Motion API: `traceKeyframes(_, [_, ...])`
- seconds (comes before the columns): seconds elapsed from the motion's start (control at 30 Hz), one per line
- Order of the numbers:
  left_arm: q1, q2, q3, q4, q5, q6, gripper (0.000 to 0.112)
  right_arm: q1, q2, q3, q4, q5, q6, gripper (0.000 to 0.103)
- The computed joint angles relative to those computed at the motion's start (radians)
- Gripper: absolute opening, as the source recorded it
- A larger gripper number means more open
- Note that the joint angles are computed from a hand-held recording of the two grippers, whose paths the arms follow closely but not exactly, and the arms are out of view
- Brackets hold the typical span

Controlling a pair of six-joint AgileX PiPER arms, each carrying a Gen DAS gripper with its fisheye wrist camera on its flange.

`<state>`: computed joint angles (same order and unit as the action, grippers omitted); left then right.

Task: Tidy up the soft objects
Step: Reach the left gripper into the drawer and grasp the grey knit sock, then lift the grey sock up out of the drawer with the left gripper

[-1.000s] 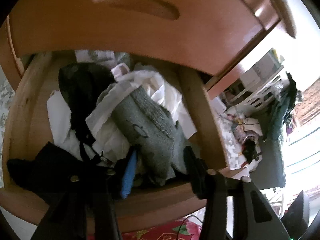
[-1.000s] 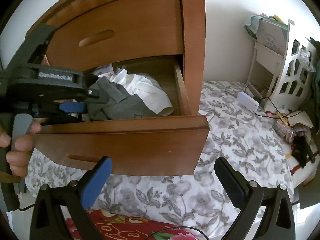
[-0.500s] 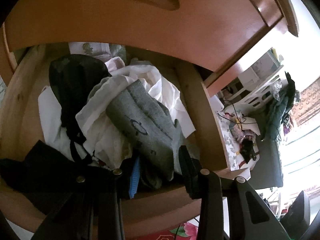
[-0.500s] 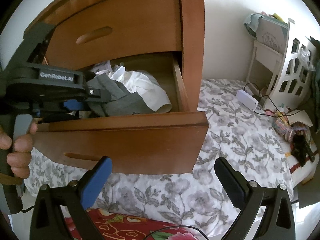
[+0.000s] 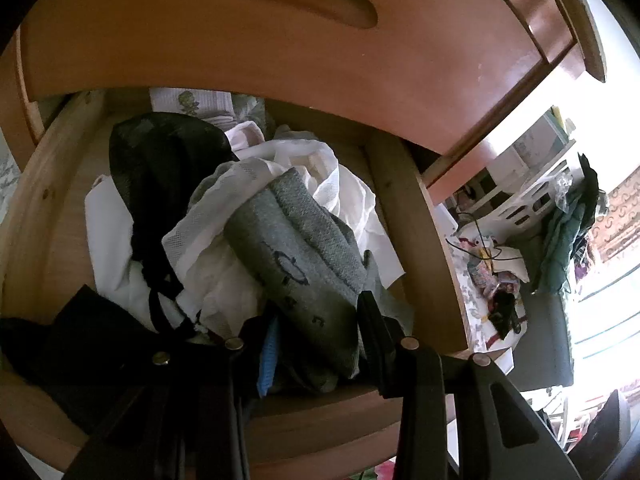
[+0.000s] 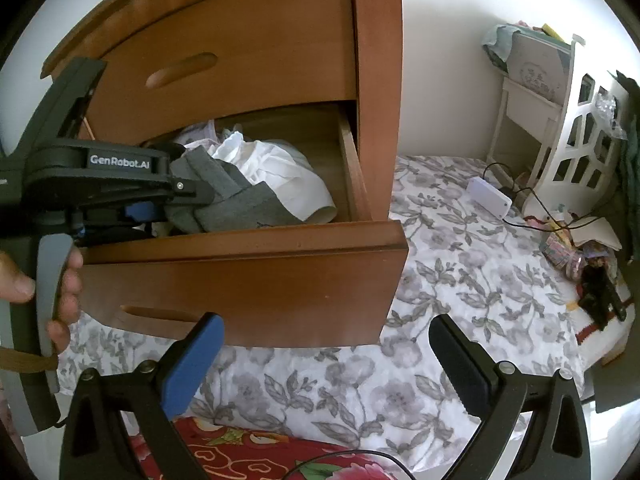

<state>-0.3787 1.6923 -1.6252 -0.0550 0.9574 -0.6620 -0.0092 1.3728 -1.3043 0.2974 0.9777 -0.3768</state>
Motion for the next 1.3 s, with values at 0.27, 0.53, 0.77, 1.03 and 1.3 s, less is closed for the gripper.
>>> traceKeyframes(0.27, [-0.01, -0.013, 0.016, 0.028, -0.018, -0.022, 0.015, 0.005, -0.008, 0.004, -0.014, -0.001, 0.01, 0.103])
traceKeyframes(0.53, [-0.005, -0.112, 0.126, 0.01, -0.127, -0.016, 0.008, 0.008, -0.009, -0.001, -0.029, 0.0, 0.022, 0.103])
traceKeyframes(0.77, [0.012, -0.189, 0.193, -0.023, -0.2, -0.008, 0.007, 0.019, -0.021, -0.002, -0.042, 0.003, 0.031, 0.103])
traceKeyframes(1.03, [0.015, -0.302, 0.23, 0.022, -0.244, -0.05, 0.006, 0.02, -0.028, -0.011, -0.051, 0.006, 0.039, 0.103])
traceKeyframes(1.3, [-0.003, -0.433, 0.229, 0.137, -0.266, -0.129, 0.006, 0.023, -0.036, -0.015, -0.052, 0.011, 0.043, 0.103])
